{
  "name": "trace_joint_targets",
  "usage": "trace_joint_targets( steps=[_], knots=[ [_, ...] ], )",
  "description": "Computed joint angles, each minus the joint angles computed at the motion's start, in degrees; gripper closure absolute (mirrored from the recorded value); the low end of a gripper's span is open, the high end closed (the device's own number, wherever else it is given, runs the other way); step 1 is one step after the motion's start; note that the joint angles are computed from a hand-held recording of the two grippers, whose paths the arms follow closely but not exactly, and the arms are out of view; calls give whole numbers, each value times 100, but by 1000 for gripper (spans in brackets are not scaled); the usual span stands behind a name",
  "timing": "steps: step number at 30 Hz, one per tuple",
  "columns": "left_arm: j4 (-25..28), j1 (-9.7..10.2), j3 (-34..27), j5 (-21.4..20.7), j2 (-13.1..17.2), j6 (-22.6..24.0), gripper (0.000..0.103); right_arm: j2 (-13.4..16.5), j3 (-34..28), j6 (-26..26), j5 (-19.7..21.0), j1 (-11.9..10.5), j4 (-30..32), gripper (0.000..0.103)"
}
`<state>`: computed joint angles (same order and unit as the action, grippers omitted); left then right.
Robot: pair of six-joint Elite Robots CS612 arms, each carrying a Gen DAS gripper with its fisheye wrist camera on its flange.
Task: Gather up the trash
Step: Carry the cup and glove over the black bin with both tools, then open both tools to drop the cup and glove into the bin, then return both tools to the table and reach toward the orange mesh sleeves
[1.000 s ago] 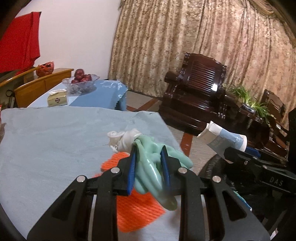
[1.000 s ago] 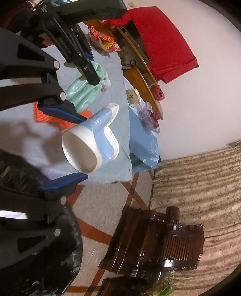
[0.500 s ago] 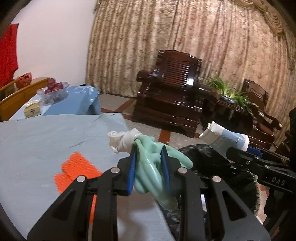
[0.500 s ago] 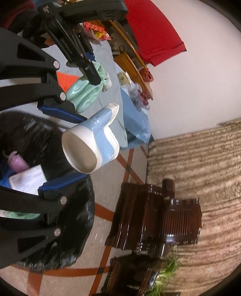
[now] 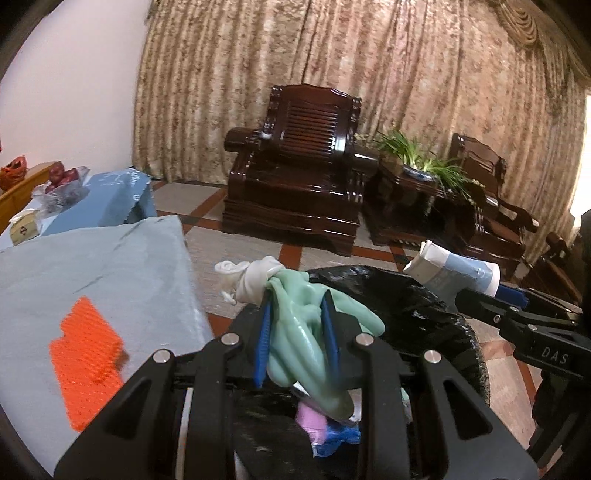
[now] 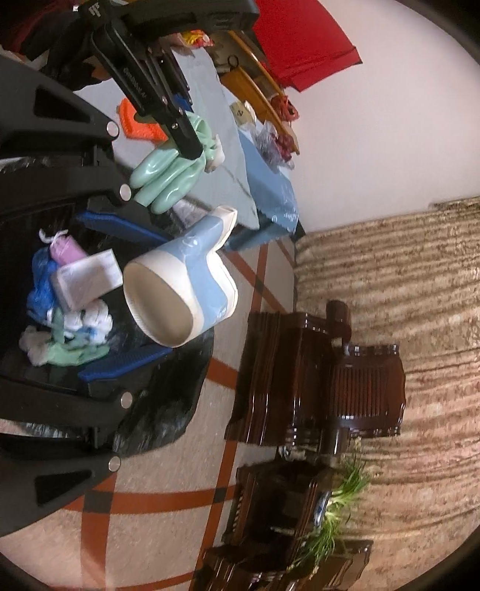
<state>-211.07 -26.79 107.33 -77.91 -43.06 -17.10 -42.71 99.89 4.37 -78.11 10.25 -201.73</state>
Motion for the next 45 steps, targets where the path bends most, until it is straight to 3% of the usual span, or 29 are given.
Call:
trace_joint_targets(
  steps=[13, 17, 19, 21, 24, 29, 36, 45],
  knots=[
    [457, -80, -399, -305, 318, 146, 77, 126, 41, 134, -205, -150, 150, 49],
    [654, -41, -518, -545, 373, 198, 59, 183, -18, 122, -340, -157, 294, 45],
    [601, -22, -509, -603, 382, 213, 50, 197, -19, 121, -390, -162, 322, 34],
    [533, -19, -477, -568, 374, 218, 40, 200, 0, 148, -460, -159, 304, 30],
    [480, -8, -419, -526, 340, 224, 31, 199, 29, 211, -552, -158, 247, 17],
    [296, -8, -217, -217, 202, 209, 13, 175, 108, 331, -572, -137, -25, 6],
    [-88, 26, 213, 352, -50, 83, 11, 134, 75, 230, -316, 2, -246, 6],
    [-356, 216, 742, 1147, -313, -286, 11, 216, -230, -2, 72, 323, -188, 6]
  ],
)
